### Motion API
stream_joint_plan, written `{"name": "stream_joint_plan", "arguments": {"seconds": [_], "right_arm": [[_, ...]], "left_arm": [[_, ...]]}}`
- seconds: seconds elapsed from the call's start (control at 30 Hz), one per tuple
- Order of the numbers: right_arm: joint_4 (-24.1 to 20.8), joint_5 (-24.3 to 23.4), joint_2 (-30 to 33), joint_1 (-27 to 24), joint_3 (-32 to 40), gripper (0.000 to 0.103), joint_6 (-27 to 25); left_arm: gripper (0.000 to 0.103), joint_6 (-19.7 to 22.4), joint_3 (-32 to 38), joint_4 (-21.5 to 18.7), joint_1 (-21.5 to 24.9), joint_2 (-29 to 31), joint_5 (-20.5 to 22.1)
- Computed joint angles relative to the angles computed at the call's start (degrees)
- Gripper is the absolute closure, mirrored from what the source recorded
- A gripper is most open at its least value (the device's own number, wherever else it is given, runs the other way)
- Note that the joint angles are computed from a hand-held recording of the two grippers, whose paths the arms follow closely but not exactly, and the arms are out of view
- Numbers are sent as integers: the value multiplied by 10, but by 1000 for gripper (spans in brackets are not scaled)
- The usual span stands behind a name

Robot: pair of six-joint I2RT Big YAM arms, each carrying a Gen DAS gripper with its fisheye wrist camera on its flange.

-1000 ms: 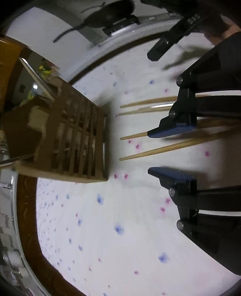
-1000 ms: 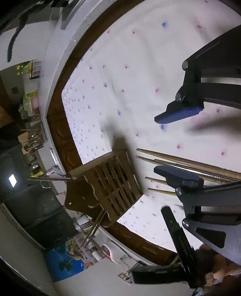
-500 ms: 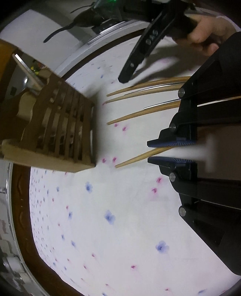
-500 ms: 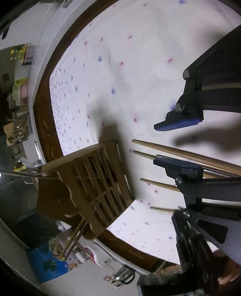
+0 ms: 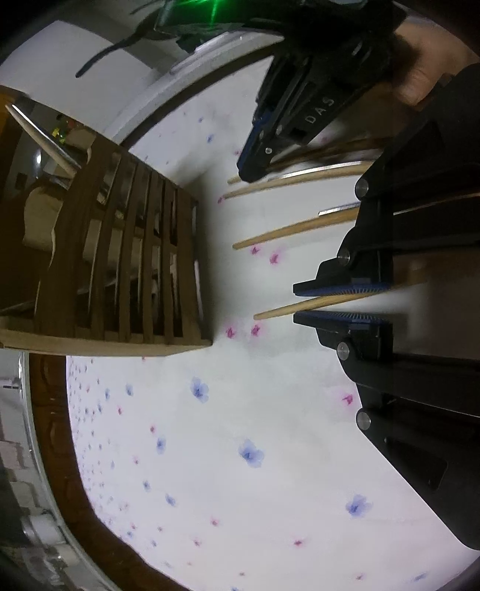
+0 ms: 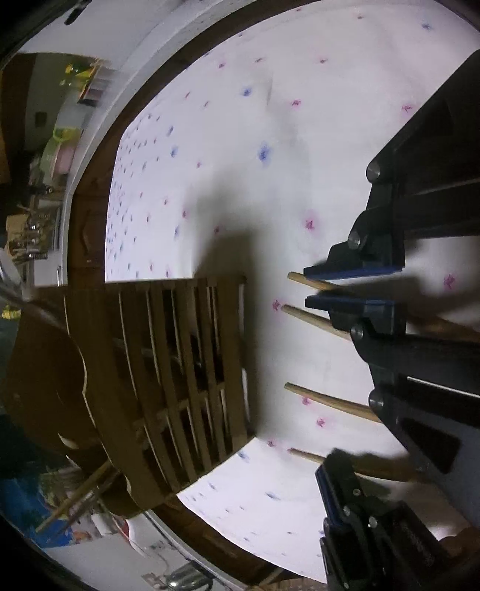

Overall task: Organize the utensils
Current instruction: 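Grasp a wooden chopstick with the left tool while the right tool grasps another, then lift both wooden chopsticks up over the wooden holder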

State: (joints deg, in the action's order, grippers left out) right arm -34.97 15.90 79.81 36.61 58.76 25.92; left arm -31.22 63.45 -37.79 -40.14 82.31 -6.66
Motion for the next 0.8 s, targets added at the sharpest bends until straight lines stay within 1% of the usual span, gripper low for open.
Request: {"name": "stream_joint_plan", "arguments": {"seconds": [0.1,0.2,0.33,0.47,0.57,0.67,0.8], "right_arm": [[11,-39,-19,-11,-14,98,14],[24,-48,-46,-12,-31,98,27],[35,-51,-102,-5,-52,98,45],[33,-36,-158,9,-62,98,51],[26,-16,-190,22,-61,98,51],[24,3,-224,32,-58,98,49],[23,32,-253,46,-47,98,43]], "left_arm": [[97,-4,-14,9,2,-18,5],[97,-11,-29,14,1,-48,9],[98,-14,-43,17,-5,-96,4],[98,-12,-51,15,-16,-147,-11],[98,-10,-52,14,-24,-184,-25],[98,-9,-50,10,-30,-212,-38],[98,-4,-47,12,-34,-238,-52]]}}
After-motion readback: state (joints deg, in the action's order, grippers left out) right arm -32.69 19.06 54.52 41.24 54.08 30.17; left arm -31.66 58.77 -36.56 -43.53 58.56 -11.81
